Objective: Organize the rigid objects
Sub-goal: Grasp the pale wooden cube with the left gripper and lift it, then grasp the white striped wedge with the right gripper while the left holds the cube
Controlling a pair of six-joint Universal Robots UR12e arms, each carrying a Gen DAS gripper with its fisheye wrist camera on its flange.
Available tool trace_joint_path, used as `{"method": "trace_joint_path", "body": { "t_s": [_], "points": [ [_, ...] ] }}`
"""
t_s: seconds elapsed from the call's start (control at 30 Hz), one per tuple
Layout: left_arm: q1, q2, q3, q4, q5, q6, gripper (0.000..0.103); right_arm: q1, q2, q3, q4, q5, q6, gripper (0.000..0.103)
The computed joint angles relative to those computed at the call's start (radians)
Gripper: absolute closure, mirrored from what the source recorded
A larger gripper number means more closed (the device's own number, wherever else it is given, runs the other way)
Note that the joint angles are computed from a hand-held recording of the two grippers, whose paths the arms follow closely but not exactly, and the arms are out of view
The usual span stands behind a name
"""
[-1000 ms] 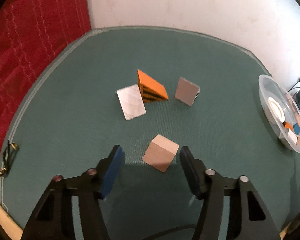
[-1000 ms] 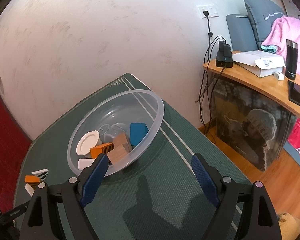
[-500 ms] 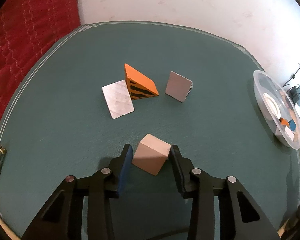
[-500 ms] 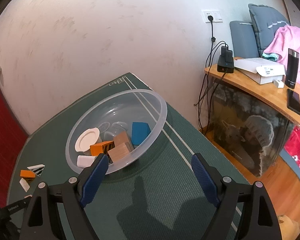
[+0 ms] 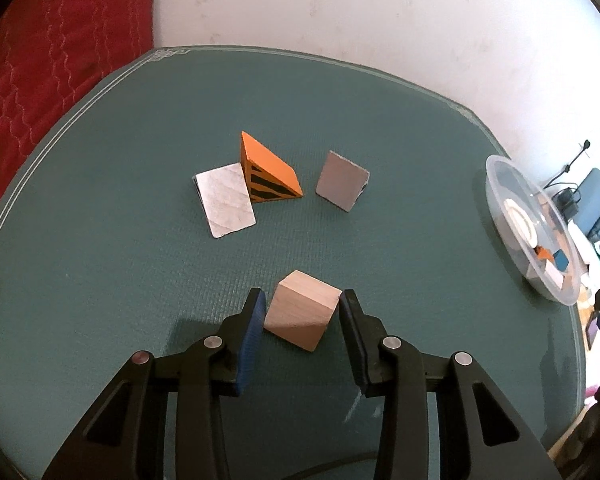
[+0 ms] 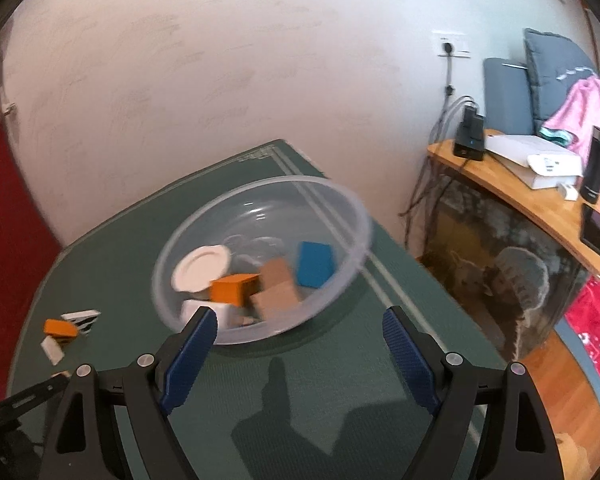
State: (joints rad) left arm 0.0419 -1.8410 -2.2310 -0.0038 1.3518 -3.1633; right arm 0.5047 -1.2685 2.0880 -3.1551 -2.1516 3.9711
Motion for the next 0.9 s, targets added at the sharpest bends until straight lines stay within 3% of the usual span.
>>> {"method": "trace_joint_path", "body": {
  "t_s": [0.2,0.47,0.73,0.9],
  "points": [
    [0.006,0.007,-0.009,0.035,-0.006,-0.013,0.064,0.022,0.03,-0.059,-0.011,0.093,-0.1,0.015],
    [0.039,0.031,-0.03,0.086,-0.04,-0.03,0.064,0.033,0.093,-0.176,0.047,0.326,-0.241,0.015],
    [0.067,0.027,-0.038,0.1,-0.019,-0.037,0.064,0.045,0.157,-0.282,0.122,0.416,-0.296,0.016],
    [0.071,0.019,-0.032,0.082,-0.024,-0.04,0.064,0.04,0.201,-0.353,0.186,0.47,-0.288,0.024]
  ]
}}
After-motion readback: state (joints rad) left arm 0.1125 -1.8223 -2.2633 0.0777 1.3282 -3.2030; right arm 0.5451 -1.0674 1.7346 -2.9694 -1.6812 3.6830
